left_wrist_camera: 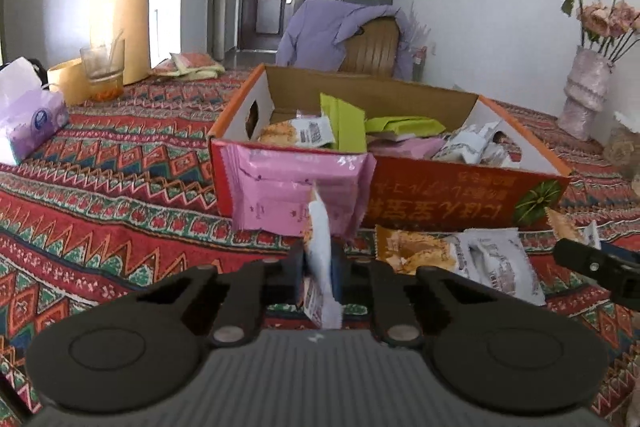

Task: Organize snacks
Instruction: 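Grasp a white packet with the left gripper while the right gripper holds its packet, then carry both packets into the cardboard box and open both grippers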

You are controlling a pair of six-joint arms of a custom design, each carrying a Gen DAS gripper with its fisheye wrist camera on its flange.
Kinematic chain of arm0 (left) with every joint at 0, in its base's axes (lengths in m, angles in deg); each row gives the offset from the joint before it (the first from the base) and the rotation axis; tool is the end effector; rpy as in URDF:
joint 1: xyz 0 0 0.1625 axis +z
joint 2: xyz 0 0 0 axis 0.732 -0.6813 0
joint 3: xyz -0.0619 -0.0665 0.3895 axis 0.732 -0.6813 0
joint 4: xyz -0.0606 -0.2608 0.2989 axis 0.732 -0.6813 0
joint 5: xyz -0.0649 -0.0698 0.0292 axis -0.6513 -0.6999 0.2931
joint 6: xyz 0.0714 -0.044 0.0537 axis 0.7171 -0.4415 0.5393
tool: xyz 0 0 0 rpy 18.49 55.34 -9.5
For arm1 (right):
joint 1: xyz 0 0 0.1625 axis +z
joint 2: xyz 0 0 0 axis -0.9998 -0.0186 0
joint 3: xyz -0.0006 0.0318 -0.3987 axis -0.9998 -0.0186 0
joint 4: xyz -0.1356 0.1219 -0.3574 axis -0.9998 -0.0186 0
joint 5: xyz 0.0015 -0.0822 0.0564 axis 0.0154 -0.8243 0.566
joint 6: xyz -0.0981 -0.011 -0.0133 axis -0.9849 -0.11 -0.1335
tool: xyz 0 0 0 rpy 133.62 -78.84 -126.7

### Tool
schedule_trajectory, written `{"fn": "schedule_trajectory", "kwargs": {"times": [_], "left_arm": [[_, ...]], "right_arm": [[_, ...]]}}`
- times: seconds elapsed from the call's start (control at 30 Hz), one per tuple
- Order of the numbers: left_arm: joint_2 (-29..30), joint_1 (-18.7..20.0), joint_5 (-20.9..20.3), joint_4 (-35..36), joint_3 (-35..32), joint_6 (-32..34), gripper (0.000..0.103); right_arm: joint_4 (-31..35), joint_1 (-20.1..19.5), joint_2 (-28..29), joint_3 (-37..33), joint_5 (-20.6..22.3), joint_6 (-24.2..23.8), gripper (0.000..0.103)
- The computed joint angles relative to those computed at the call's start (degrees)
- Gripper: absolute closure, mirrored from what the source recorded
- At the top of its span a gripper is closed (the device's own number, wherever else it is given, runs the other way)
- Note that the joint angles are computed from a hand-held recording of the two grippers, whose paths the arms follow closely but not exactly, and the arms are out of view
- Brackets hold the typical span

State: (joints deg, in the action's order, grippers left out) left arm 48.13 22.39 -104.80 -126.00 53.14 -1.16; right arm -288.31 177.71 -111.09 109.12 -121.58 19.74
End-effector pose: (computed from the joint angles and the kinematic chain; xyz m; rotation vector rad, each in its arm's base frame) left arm -0.1021 -0.7470 0.0651 0.9833 2.3972 -0.9395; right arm 0.0826 -0.6129 0.0568 0.0839 -2.1022 1.4959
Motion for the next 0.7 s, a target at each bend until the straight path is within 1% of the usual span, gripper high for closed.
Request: {"fn": "schedule_trajectory", "kwargs": {"times": [0.17, 0.4, 0.7], "left_arm": [[-1.64, 0.28, -2.69, -0.55, 1.73, 0.51, 0.091], [-4.23, 0.83, -5.66, -0.58, 3.76, 0.51, 0.091], [-6.24, 1.21, -8.66, -0.48, 5.17, 0.33, 0.092]], "right_arm": [[0.14, 0.0, 0.16, -0.26, -0.26, -0.08, 0.038], [-1.82, 0.94, 1.01, -1.3, -1.16, -2.78, 0.038], [-4.84, 2.02, 0.36, -0.06, -1.36, -2.87, 0.038]]}}
